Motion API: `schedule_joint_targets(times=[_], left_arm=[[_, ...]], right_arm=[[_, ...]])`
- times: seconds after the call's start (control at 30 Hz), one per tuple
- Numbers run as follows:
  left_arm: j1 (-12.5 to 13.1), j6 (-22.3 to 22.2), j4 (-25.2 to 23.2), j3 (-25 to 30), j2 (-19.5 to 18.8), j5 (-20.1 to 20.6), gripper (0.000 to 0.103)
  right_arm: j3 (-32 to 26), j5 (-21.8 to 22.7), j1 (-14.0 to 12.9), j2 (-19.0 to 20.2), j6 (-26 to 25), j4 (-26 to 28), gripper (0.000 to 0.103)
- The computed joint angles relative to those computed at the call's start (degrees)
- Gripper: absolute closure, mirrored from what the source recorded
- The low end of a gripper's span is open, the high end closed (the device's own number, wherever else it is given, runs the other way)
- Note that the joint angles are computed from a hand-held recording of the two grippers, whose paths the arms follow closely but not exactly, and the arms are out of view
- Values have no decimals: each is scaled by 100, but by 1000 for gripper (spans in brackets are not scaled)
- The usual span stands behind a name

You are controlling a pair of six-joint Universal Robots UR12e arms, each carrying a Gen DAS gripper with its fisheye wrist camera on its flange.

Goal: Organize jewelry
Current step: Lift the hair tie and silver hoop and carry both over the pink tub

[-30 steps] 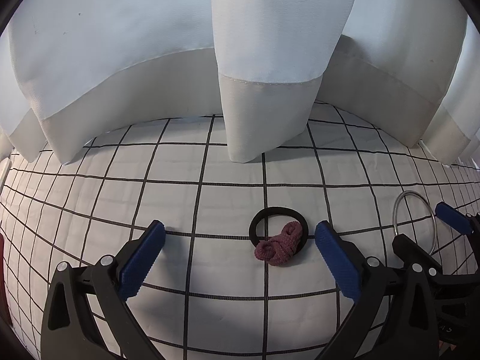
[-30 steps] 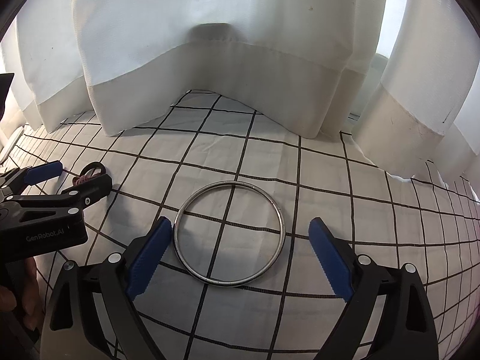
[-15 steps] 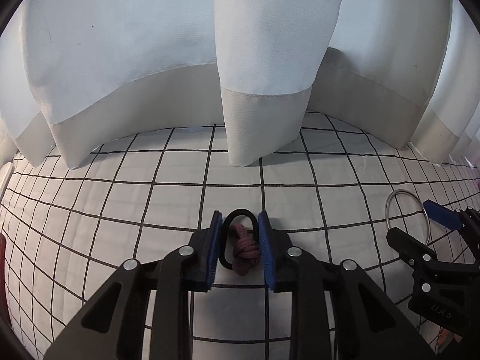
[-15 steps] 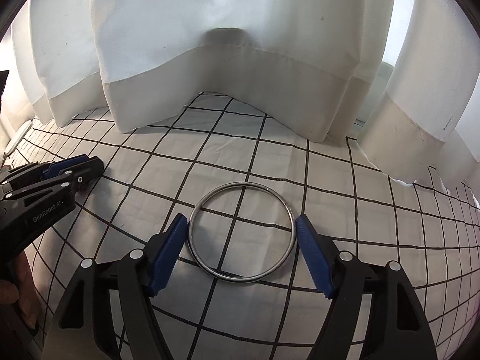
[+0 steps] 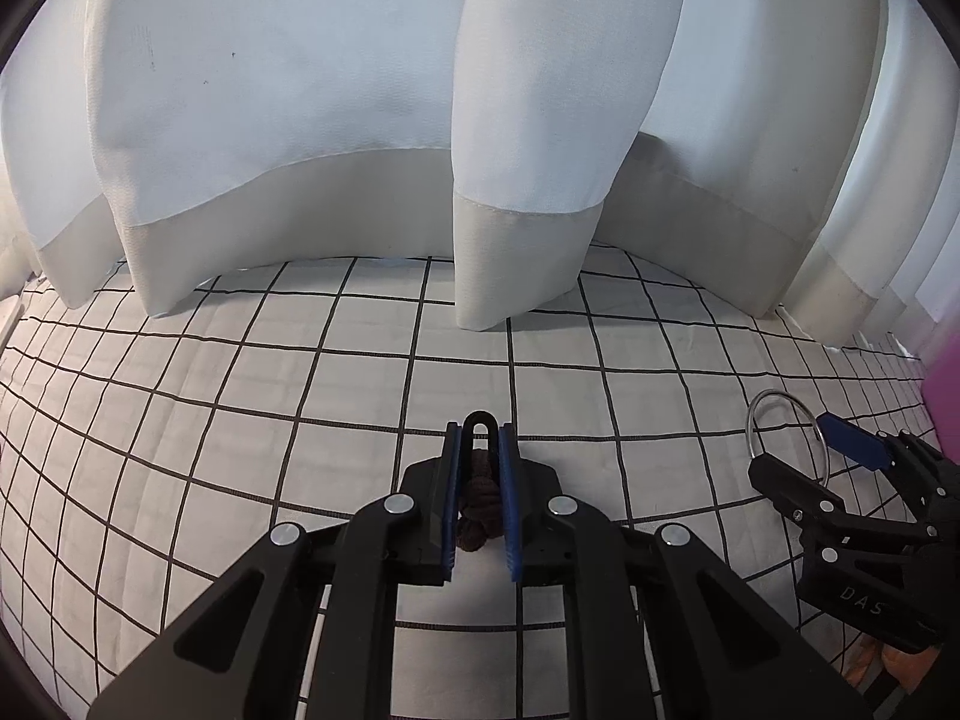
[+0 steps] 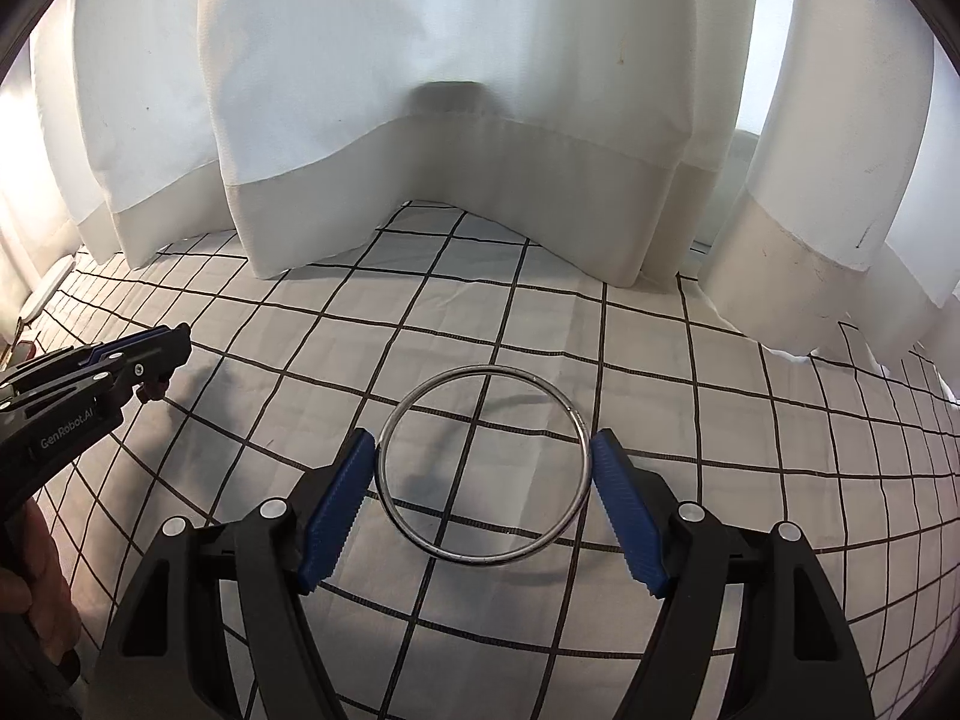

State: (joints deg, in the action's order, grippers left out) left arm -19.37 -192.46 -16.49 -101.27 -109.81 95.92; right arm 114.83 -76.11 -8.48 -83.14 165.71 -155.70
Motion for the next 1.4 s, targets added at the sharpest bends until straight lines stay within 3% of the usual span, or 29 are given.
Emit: schedule_joint_targets(times=[0.9,1.4], left_arm=[[-252,606,-594,168,460,-117,91],[-496,1106,-600,550,552,-628,91]], right_arm=[[120,-136,-210,-904,145,418,32],[173,-241,-572,-1575,519,651,32]])
